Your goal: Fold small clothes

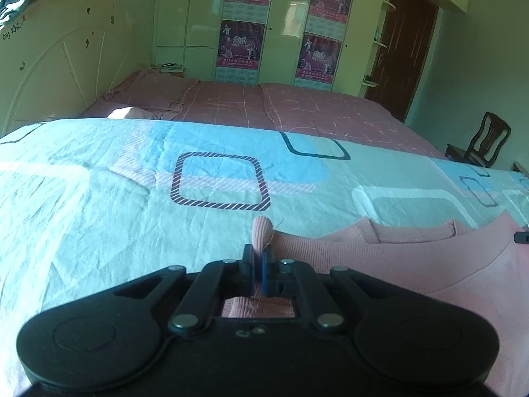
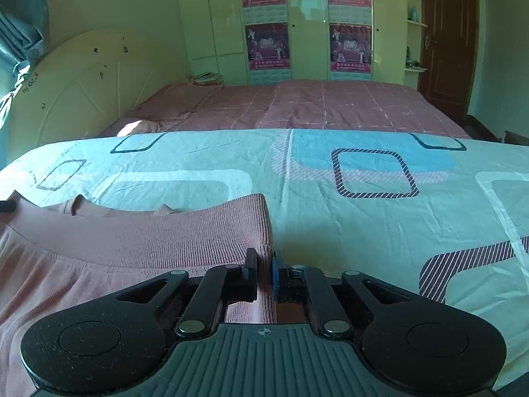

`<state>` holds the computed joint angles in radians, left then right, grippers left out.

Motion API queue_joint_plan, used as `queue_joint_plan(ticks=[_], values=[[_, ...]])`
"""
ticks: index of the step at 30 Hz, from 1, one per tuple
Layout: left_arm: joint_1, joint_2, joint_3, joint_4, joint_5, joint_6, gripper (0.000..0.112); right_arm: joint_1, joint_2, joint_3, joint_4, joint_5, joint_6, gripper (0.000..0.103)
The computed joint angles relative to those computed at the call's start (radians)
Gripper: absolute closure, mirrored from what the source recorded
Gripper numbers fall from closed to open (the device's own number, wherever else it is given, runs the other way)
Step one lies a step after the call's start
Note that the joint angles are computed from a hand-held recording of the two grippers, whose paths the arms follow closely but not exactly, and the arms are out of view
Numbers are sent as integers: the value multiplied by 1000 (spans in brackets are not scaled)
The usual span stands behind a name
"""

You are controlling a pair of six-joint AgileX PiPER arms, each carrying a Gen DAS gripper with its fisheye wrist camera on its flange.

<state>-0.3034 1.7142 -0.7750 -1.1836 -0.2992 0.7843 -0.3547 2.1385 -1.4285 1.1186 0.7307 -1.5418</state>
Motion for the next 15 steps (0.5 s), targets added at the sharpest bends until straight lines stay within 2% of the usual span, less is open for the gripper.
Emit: queue_joint_plan(ticks=[1, 3, 6, 9, 10, 11, 12, 13, 14, 15], values=[[2, 23, -23, -42, 5, 53, 110, 9, 4, 5, 4, -28, 6, 96], [1, 62, -62, -130, 6, 144, 110, 18, 34, -42, -46, -23, 65, 96], [-5, 114, -102, -253, -2, 275, 110, 44, 60, -57, -103, -66, 137, 96], [-32, 137, -99, -220, -50, 270, 107, 57, 57, -58, -137, -87, 186, 96], [-43, 133, -97, -245, -69, 306, 98, 55, 53, -49, -113, -90, 167, 96], [-62, 123, -98, -310, -102, 372, 91, 57, 25, -1, -53, -130, 108, 91], [-107, 101, -84, -350, -175, 410, 79, 58, -20, 62, 25, -173, 9, 66], [-152, 67, -56, -351, -231, 408, 72, 43, -68, 120, 111, -176, -91, 53], [-189, 18, -14, -323, -247, 365, 71, 26, -121, 180, 158, -140, -158, 50], [-222, -25, 21, -288, -223, 297, 70, 6, -134, 205, 166, -71, -184, 50]])
